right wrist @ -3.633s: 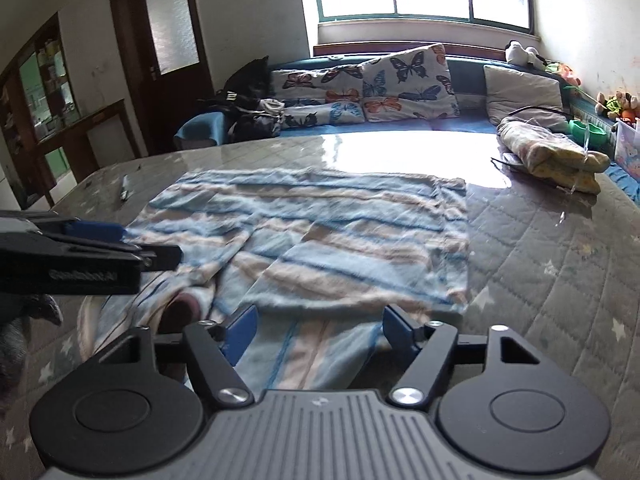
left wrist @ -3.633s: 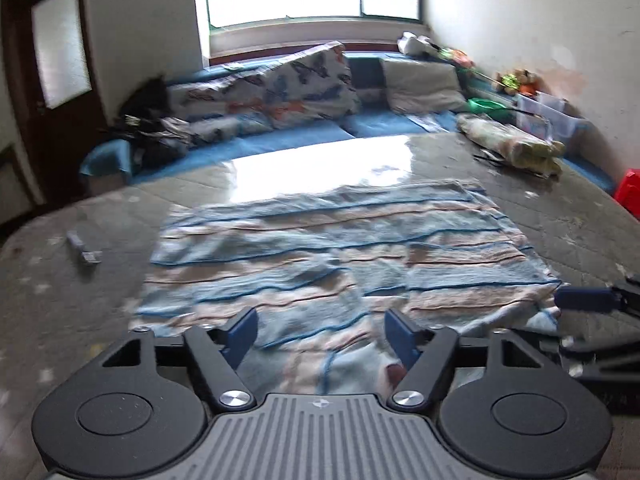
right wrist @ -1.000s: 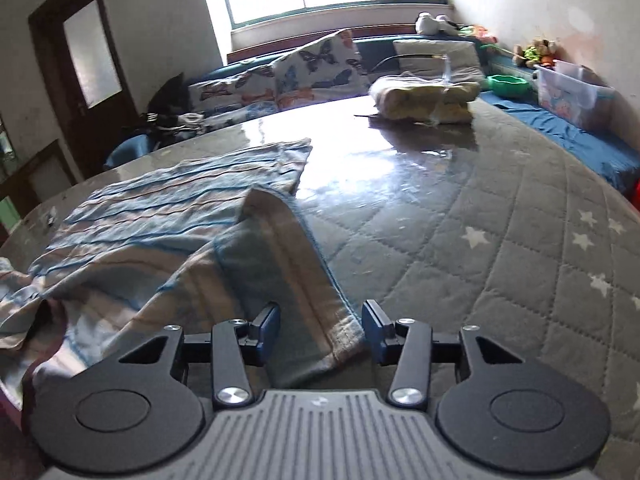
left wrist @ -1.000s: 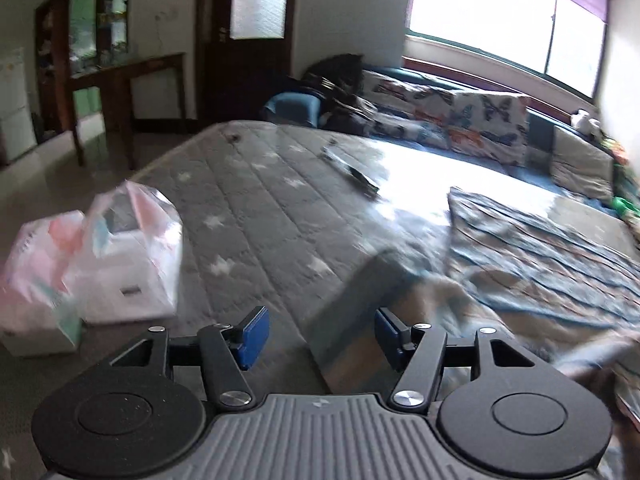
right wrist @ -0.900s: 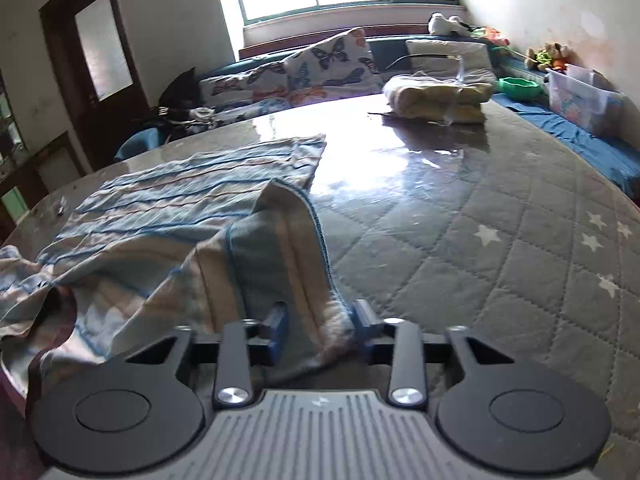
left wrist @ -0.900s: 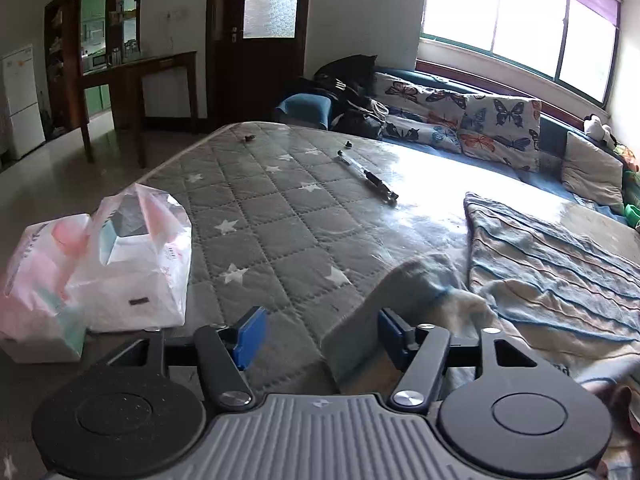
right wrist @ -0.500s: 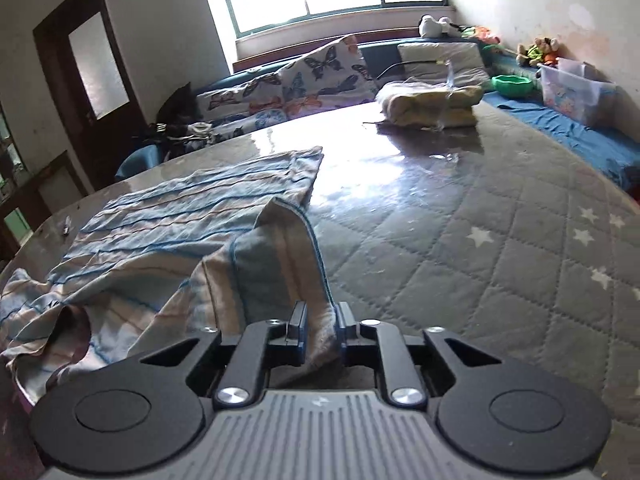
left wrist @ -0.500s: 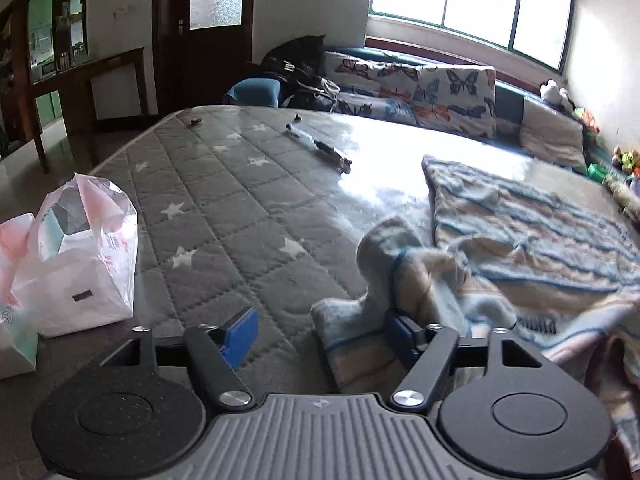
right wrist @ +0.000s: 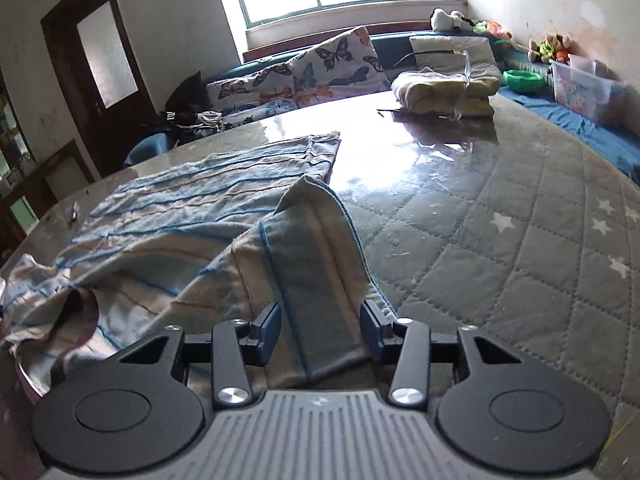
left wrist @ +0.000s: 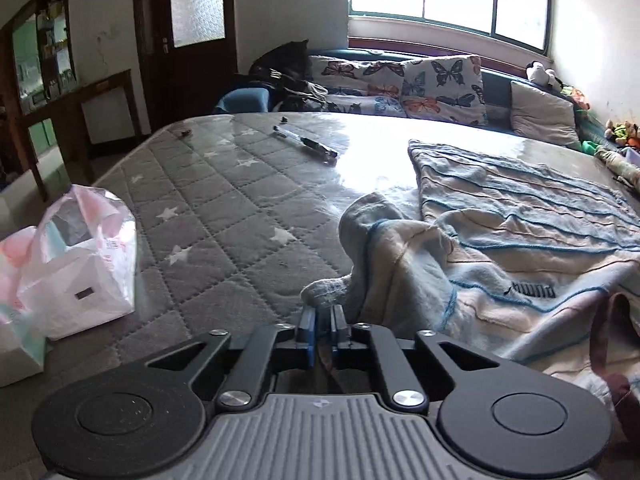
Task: Fold clothes
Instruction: 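Hold the towel with both tools and spread it flat across the mattress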
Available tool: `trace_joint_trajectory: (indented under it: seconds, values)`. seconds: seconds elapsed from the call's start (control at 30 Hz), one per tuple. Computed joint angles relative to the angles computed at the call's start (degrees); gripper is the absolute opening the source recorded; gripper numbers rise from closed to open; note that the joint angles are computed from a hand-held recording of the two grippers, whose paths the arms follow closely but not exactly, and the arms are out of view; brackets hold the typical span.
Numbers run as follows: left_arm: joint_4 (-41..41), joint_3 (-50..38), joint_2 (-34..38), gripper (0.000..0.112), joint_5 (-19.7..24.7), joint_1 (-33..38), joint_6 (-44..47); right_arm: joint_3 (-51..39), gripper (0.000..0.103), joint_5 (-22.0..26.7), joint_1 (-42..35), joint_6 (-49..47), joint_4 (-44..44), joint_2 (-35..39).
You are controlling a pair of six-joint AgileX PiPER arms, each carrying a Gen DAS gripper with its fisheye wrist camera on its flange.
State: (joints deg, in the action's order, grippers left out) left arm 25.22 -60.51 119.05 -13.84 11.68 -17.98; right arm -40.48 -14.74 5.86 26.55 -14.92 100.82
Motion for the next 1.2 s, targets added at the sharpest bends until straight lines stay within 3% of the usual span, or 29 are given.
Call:
trace_joint_trajectory:
  seconds: [0.2,0.33,0.5,0.6,0.63,0.67,0.77,0.87,0.93,1.0,1.07,1.1,1.17,1.2]
  values:
    - [-23.16,4.99,-2.43,0.003,-2.23,0.3,19.37,0.74,0.045,0.9,3.34,-20.62,18.83,-0.65]
    - [-25.24,5.87,-3.7,0.003,-1.43,1.48,20.4,1.01,0.045,-0.28,4.7,-30.88,28.57,-0.54]
    - [-16.38,5.27,-4.52,0.009,-0.77,3.16,11.58,0.67,0.047,-0.69,2.95,-24.06,23.4,-0.34]
    - [-17.24,4.6,-4.04,0.036,-1.55,2.7,12.74,0.39,0.049,-1.04,2.04,-22.38,22.35,-0.09]
    - [-16.47,4.24,-3.74,0.051,-1.78,2.64,12.15,0.27,0.05,-1.14,1.79,-22.52,22.6,0.01]
    - [-15.39,3.64,-3.29,0.054,-1.67,2.56,11.38,0.23,0.05,-1.31,1.7,-23.57,23.73,0.08]
    - [-10.05,1.01,-1.37,0.054,-0.1,2.34,7.44,0.2,0.051,-2.0,1.57,-26.98,27.31,0.26]
    - [-2.56,-1.01,0.47,0.053,1.16,2.09,1.17,-0.52,0.052,-1.08,-0.06,-20.47,20.34,0.99]
    - [-1.91,-0.89,0.87,0.051,0.42,1.86,1.03,-0.69,0.052,-1.12,-0.02,-20.84,20.06,1.49]
    - [2.11,-0.43,0.71,0.037,-0.47,2.07,-2.21,-0.48,0.051,-1.37,0.87,-24.49,23.13,1.49]
    - [2.97,0.55,0.4,0.022,-1.58,2.05,-1.84,-0.08,0.04,-1.46,1.7,-25.63,24.01,1.27]
    - [2.59,1.03,0.19,0.018,-1.98,1.94,-1.01,0.19,0.035,-1.48,1.91,-24.89,23.28,1.05]
    - [0.19,1.95,-0.29,0.012,-2.58,1.55,1.44,0.92,0.015,-1.45,1.9,-21.63,20.35,0.43]
    - [-0.97,2.41,-0.52,0.01,-2.89,1.36,2.62,1.27,0.011,-1.53,1.63,-19.83,18.59,0.12]
